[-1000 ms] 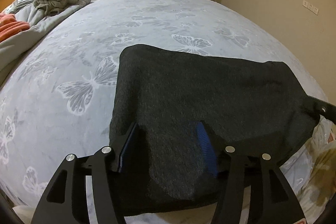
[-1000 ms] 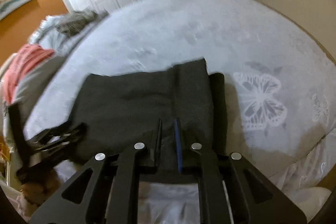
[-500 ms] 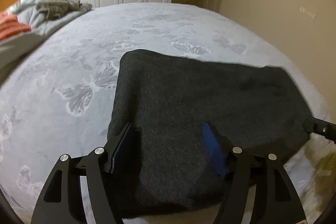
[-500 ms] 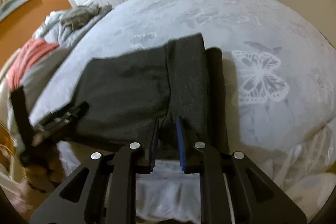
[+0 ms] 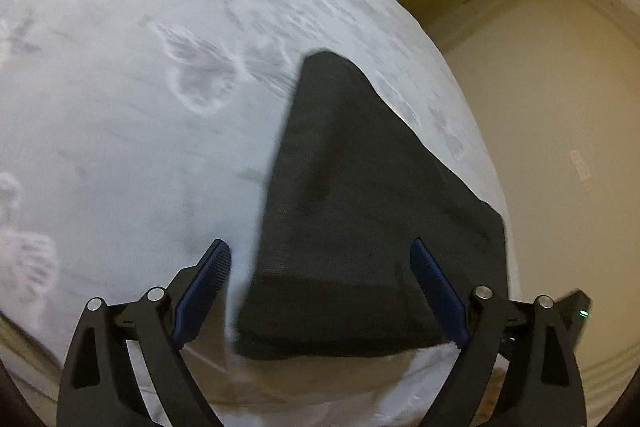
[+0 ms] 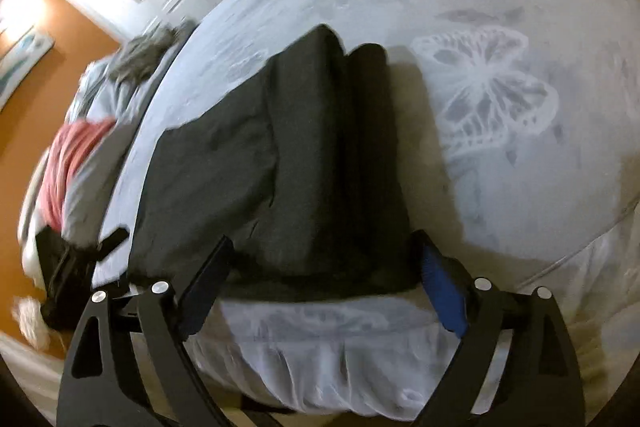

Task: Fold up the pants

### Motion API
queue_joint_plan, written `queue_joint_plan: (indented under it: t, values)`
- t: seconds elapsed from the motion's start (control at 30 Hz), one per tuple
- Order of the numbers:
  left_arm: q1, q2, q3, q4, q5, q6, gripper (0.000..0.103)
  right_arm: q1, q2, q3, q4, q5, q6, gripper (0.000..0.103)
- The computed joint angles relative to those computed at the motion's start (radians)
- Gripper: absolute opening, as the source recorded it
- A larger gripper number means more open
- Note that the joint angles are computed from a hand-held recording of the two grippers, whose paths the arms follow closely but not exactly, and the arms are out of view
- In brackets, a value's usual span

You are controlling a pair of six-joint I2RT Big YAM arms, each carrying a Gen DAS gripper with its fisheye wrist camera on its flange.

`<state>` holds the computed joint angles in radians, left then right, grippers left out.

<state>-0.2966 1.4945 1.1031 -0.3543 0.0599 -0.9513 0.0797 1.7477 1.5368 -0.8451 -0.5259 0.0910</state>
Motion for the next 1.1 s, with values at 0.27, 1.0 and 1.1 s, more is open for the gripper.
queue_joint_plan:
  t: [0.27, 1.0, 1.1]
  values:
    - [-0.043, -0.082, 0.028, -0.109, -0.026, 0.049, 0.012, -0.011, -0.019, 0.057, -0.063, -0.15, -0.033, 0.036]
    - [-0.181, -0.056, 0.137, -0.261, -0.229, 0.103, 0.021, 0.021, -0.126, -0.057, 0.007, -0.075, -0.052, 0.031]
    - [-0.23, -0.079, 0.196, -0.33, -0.306, 0.156, 0.021, 0.027, -0.196, -0.069, 0.014, -0.078, -0.09, 0.031]
